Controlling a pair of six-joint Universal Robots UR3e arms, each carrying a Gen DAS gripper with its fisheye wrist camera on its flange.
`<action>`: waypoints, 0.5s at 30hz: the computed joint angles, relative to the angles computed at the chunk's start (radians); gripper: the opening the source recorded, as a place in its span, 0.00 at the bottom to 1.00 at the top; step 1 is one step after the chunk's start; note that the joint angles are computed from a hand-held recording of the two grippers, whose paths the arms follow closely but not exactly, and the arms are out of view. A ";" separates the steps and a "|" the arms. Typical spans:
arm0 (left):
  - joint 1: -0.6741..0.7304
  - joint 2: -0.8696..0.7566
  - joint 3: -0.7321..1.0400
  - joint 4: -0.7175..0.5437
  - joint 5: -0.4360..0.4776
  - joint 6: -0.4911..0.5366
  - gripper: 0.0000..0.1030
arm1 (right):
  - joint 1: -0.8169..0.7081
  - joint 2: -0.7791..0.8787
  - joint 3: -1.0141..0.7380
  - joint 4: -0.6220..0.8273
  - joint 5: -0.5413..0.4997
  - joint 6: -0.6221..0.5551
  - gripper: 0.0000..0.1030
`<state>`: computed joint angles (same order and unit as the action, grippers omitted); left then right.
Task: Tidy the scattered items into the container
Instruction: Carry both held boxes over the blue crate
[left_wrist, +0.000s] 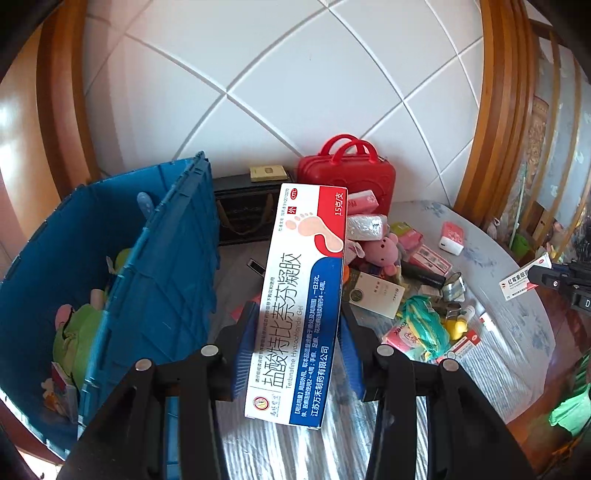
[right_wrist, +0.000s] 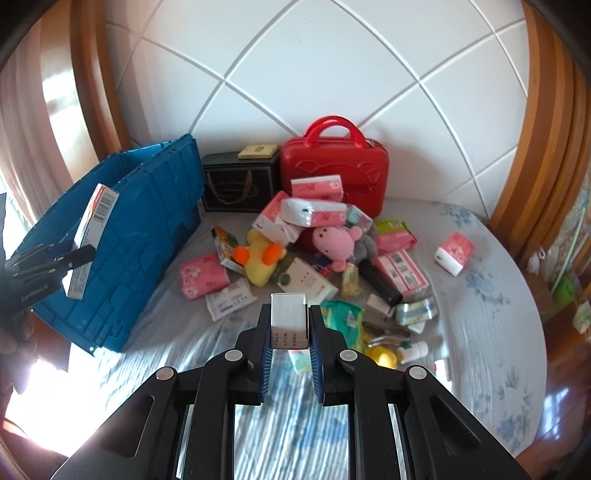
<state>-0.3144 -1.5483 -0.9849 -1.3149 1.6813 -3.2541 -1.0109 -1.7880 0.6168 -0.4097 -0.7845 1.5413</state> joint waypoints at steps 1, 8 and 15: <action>0.019 0.011 0.000 -0.004 -0.013 0.014 0.40 | 0.015 0.001 -0.024 0.014 0.006 0.012 0.17; 0.197 0.115 0.000 -0.059 -0.166 0.137 0.40 | 0.132 -0.007 -0.131 0.039 0.040 0.146 0.17; 0.491 0.266 -0.029 -0.169 -0.426 0.257 0.40 | 0.326 -0.077 -0.079 -0.112 0.029 0.356 0.17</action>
<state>0.1762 -1.2820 -1.0135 -1.4841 1.2551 -2.9974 -0.6851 -1.8646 0.5373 -0.5218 -0.7555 1.8974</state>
